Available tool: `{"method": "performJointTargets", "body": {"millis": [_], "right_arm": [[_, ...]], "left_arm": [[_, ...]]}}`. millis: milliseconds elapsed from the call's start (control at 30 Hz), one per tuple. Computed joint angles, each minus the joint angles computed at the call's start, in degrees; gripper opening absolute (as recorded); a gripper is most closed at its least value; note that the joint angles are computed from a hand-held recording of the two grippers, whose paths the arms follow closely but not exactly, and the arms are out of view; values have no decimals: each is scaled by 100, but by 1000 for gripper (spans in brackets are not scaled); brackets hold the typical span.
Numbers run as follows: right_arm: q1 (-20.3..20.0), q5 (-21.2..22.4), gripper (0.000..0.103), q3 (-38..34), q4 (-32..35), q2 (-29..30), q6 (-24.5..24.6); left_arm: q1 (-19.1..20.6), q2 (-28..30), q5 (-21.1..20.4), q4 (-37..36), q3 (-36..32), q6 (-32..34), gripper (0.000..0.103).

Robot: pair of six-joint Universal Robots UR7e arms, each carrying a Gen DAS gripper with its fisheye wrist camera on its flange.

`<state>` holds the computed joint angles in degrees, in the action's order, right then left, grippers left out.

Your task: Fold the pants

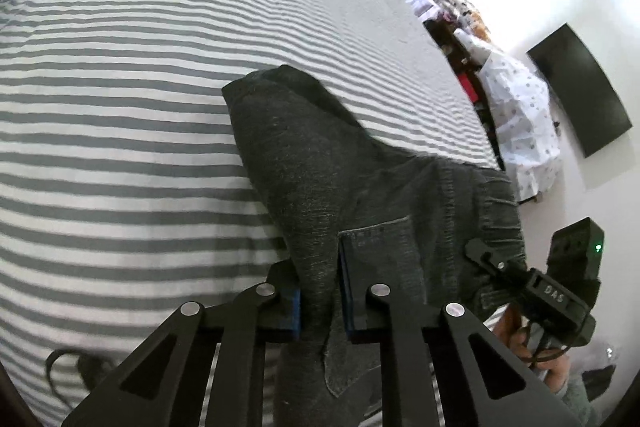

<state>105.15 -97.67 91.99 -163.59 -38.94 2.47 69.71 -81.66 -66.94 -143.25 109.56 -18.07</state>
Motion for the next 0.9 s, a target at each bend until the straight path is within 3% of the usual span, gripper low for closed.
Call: {"method": "performJointTargets", "body": {"millis": [433,667,900], "right_arm": [[562,173,24,-344,420,413,-101],[823,389,24,-1277,955,1128,-129],[1022,449,24,-2656,1506,1977,-127]], "left_arm": [[55,-1050,435,398,344,-120,15],[271,-1197,820,621,37,106,15],[572,-885,978,449,-528,747,15]]}}
